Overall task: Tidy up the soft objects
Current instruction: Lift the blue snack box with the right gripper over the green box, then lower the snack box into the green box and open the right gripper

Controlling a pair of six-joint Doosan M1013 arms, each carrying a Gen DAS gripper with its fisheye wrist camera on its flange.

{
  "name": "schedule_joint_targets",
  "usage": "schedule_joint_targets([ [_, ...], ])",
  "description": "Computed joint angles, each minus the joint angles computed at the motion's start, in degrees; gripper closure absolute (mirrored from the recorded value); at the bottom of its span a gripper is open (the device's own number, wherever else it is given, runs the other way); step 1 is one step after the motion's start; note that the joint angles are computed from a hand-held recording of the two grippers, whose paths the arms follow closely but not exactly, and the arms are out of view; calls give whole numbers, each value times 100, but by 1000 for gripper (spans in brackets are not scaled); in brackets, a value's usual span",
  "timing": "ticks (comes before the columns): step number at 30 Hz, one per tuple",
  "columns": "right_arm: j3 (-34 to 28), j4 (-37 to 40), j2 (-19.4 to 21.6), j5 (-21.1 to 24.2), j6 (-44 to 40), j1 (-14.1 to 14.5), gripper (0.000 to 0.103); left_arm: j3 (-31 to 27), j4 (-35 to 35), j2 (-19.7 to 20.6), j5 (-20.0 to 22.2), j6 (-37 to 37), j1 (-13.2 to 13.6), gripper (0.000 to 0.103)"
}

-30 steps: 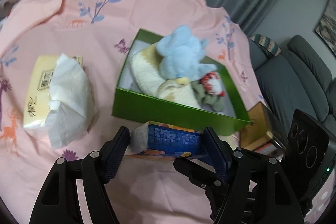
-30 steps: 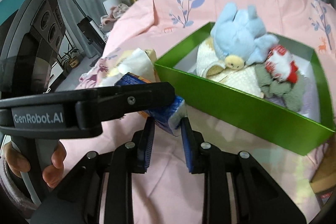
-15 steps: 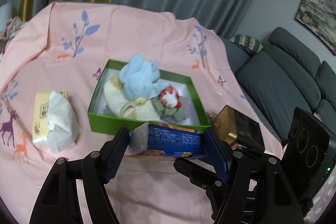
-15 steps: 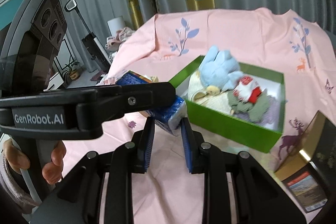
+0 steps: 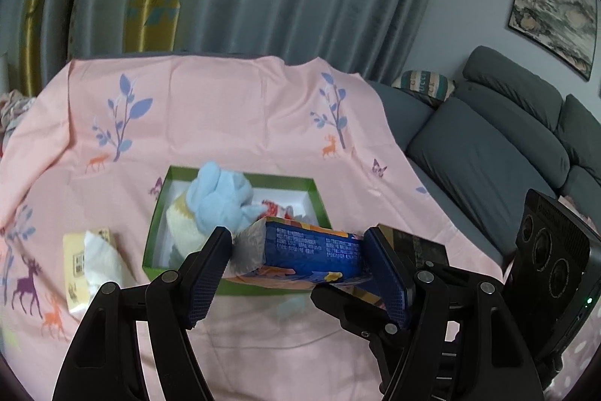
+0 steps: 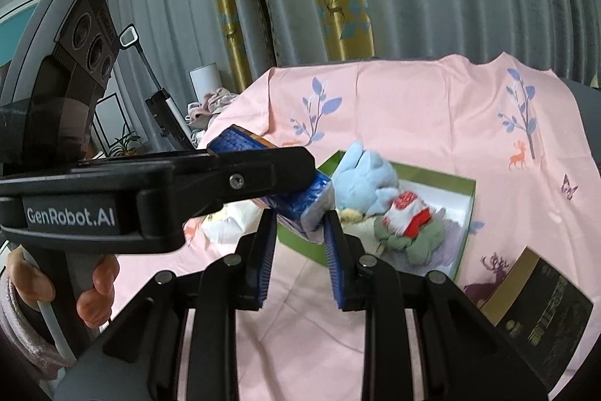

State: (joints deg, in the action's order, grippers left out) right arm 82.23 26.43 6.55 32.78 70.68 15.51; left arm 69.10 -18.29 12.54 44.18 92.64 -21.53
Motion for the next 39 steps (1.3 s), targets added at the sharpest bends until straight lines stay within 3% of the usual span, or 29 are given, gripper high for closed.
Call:
schedule_joint_targets([
  [20, -450, 61, 471, 86, 8, -259, 77, -783, 12, 681, 273, -6, -3, 30],
  [39, -983, -211, 1202, 759, 519, -330, 76, -1297, -19, 1387, 904, -291, 150, 30],
])
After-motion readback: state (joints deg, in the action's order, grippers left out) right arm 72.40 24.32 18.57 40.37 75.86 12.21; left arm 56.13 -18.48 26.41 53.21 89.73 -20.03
